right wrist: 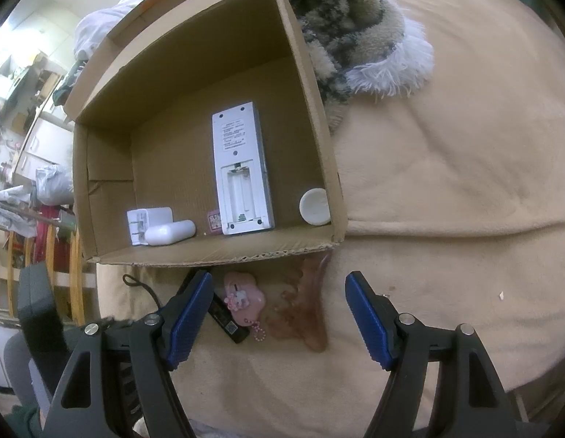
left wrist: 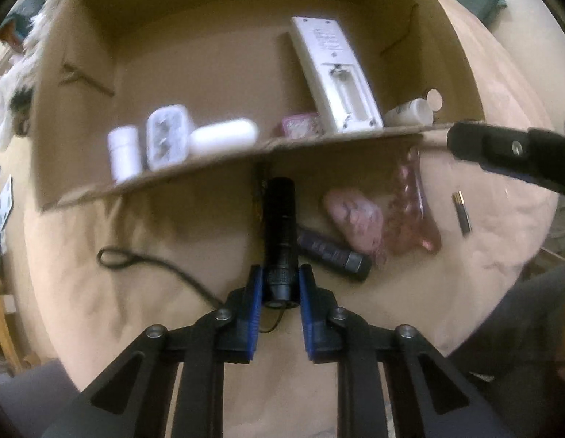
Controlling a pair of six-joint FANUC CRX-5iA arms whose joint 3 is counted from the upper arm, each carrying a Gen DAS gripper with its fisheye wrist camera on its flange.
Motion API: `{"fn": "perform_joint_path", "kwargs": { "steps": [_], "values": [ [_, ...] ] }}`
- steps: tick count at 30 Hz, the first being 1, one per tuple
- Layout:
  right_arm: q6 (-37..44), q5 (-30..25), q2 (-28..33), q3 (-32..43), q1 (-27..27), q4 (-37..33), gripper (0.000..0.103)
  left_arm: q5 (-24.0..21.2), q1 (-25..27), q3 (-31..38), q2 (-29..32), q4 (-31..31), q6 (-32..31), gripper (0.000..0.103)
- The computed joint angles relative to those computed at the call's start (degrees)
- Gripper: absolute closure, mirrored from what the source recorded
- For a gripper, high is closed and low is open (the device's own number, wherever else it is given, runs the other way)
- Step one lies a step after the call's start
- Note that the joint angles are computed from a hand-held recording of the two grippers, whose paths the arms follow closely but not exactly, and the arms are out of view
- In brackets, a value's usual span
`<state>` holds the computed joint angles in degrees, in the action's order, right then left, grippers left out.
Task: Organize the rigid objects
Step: 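Grasp the black flashlight with the left gripper, then grasp the pink translucent comb with the right gripper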
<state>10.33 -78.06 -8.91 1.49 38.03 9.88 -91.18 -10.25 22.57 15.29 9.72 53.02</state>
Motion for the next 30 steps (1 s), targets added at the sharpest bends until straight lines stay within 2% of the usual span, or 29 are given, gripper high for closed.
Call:
{"fn": "perform_joint_path", "kwargs": {
  "steps": [4,10,21,29,30],
  "values": [
    [0.34,-0.36,0.33,0.37,0.14,-0.07,0.024,-0.20,2.43,-1.27,-1.75,-0.60,1.87,0.086],
    [0.34,-0.64,0.72,0.67,-0.04,-0.41,0.024,2.77,4.84,-1.32,-2.56,-4.18,7.70,0.086],
    [-4.05,4.94,-4.54,-4.47,-4.30,-7.99,0.024,-0.74,6.61,1.61,4.13,-2.79,11.20,0.085],
    [0.06,0.46,0.88,-0.79,-6.38,-11.15,0.025,-0.35,6.01,3.61,6.41,-2.66,12.82,0.083],
    [0.79,-0.15,1.87,-0.16,-6.64,-11.52,0.030,0.07,5.55,3.64,6.49,-2.81,12.82,0.081]
  ]
}}
